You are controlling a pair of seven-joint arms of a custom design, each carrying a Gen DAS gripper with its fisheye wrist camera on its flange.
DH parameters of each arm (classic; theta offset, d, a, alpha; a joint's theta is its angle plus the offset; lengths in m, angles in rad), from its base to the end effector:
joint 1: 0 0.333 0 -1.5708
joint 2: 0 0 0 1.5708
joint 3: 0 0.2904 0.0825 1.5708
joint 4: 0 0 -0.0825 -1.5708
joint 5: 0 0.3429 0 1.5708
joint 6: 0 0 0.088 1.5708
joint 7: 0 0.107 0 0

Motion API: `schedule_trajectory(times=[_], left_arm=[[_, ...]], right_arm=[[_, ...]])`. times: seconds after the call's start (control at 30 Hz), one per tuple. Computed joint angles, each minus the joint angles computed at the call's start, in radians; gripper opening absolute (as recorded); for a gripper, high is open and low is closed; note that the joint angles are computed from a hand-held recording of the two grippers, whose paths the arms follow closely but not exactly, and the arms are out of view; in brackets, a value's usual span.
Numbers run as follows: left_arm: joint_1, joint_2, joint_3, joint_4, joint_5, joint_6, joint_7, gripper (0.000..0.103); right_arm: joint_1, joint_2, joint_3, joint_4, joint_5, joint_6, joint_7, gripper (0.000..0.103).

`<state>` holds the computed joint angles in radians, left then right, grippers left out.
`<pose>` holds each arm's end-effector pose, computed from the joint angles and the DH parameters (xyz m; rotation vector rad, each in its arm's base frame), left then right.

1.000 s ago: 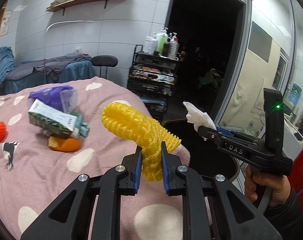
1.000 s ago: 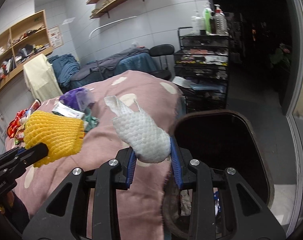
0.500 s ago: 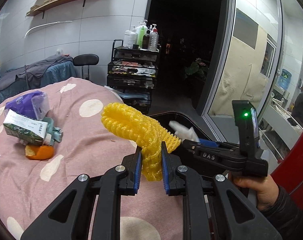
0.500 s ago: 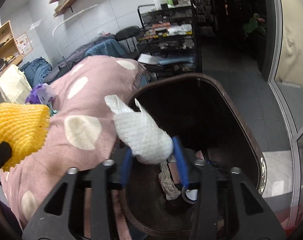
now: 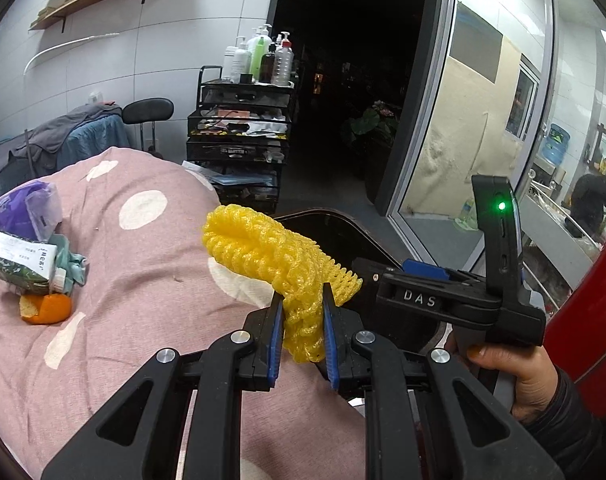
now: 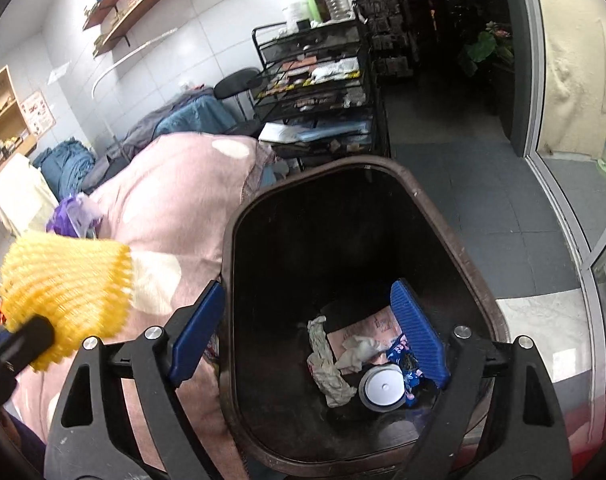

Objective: Collect trash
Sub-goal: 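Carry both nets over the black bin while the right tool releases the white net inside, then lower the yellow net into the black bin and open the left tool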

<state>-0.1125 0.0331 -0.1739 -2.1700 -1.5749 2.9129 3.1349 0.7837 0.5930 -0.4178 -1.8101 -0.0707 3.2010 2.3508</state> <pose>0.5138 -0.0867 0.4107 -1.3932 2.0770 -1.1952 0.5963 0.2842 0.3430 -1.4967 1.7833 -0.4773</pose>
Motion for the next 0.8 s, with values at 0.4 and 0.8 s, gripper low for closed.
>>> schedule_trajectory(times=[0.4, 0.8], left_arm=[[0.001, 0.074, -0.026, 0.066, 0.237, -0.042, -0.2, 0.018], [0.02, 0.203, -0.078, 0.157, 0.666, -0.069, -0.525, 0.018]], right_arm=[[0.261, 0.013, -0.311, -0.083, 0.12, 0.042, 0.046, 0.087], [0.379, 0.035, -0.464, -0.138, 0.223, 0.041, 0.041, 0.087]])
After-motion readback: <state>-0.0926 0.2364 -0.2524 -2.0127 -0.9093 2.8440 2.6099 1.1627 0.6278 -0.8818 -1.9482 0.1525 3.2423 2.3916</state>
